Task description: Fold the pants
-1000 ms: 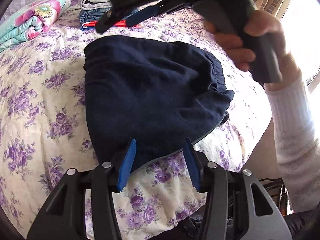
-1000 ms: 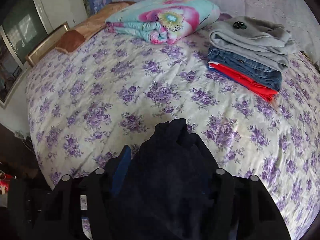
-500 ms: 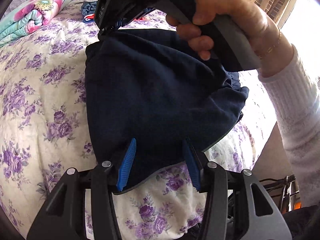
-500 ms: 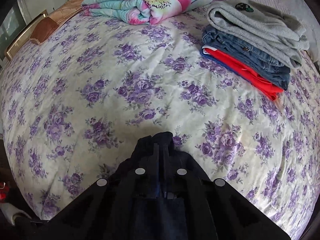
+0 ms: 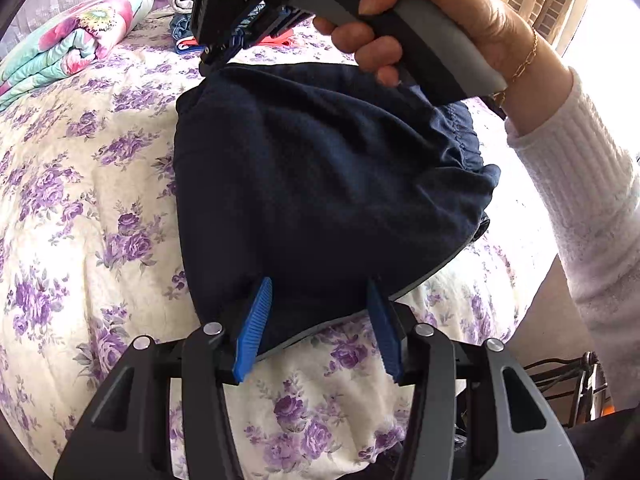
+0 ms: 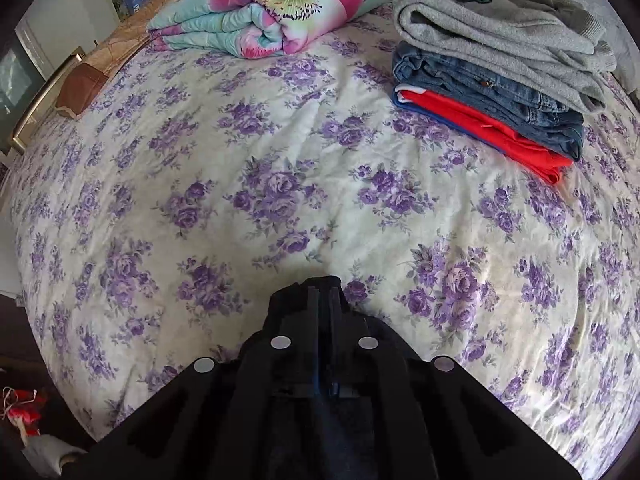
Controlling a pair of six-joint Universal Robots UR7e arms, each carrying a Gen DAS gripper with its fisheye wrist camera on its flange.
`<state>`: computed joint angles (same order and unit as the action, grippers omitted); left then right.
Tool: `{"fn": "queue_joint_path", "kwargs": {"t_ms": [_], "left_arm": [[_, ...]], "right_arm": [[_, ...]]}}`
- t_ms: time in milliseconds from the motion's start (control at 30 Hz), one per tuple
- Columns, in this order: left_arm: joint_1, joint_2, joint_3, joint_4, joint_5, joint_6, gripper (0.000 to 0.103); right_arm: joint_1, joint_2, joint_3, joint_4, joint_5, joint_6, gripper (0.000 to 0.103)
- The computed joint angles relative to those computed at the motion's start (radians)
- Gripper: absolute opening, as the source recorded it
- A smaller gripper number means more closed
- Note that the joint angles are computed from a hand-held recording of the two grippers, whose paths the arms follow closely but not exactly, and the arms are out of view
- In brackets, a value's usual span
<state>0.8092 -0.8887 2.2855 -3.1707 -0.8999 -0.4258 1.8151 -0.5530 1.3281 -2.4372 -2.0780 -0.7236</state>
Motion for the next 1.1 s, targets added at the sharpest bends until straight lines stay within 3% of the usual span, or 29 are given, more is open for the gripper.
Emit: {"fn": "queue_joint_path", "kwargs": {"t_ms": [67,233,300,367,500,600,700,767,833,900,1000,1033,1100], "left_arm": [[0.006,-0.006,0.001,-0.003,-0.014,0.006,0.047],[0.010,-0.011,-0.001,0.001,-0.023,0.016,0.047],[0.013,-0.014,-0.005,0.006,-0.026,0.021,0.048],[0.013,-0.022,-0.002,0.014,-0.029,0.019,0.048],[0.001,-0.037,-0.001,0.025,-0.029,0.013,0.048],[0.004,-0.029,-0.008,0.035,-0.016,0.005,0.049],[0.011,-0.002,-0.017,0.027,-0.006,0.015,0.050],[-0.010,0.001,-0.018,0.059,0.026,0.007,0.051],[-0.020,-0.033,-0.004,0.079,0.018,0.000,0.051],[-0.033,-0.089,0.021,0.082,0.032,-0.018,0.051],[-0.043,-0.187,0.050,0.117,0.081,-0.078,0.055],[-0.032,-0.218,0.046,0.153,0.079,-0.108,0.063],[-0.001,-0.249,0.032,0.201,0.061,-0.148,0.067]], "right_arm": [[0.017,0.011,-0.026,0.049,-0.005,-0.010,0.045],[0.049,0.075,-0.066,0.124,-0.116,-0.038,0.042],[0.061,0.108,-0.042,0.042,-0.227,-0.094,0.013],[0.063,0.112,-0.021,-0.026,-0.249,-0.129,0.004],[0.074,0.077,-0.035,-0.074,-0.190,-0.079,0.002],[0.058,0.082,-0.076,-0.017,-0.159,-0.027,0.002],[0.036,0.130,-0.107,-0.008,-0.190,-0.005,0.003],[0.023,0.144,-0.148,0.090,-0.156,0.049,0.004],[0.025,0.127,-0.153,0.124,-0.127,0.074,0.008],[0.034,0.058,-0.104,0.108,-0.074,0.110,0.030],[0.053,-0.099,0.095,-0.138,-0.010,-0.008,0.063],[0.051,-0.155,0.166,-0.205,0.015,-0.044,0.066],[0.023,-0.253,0.272,-0.243,0.074,-0.063,0.067]]}}
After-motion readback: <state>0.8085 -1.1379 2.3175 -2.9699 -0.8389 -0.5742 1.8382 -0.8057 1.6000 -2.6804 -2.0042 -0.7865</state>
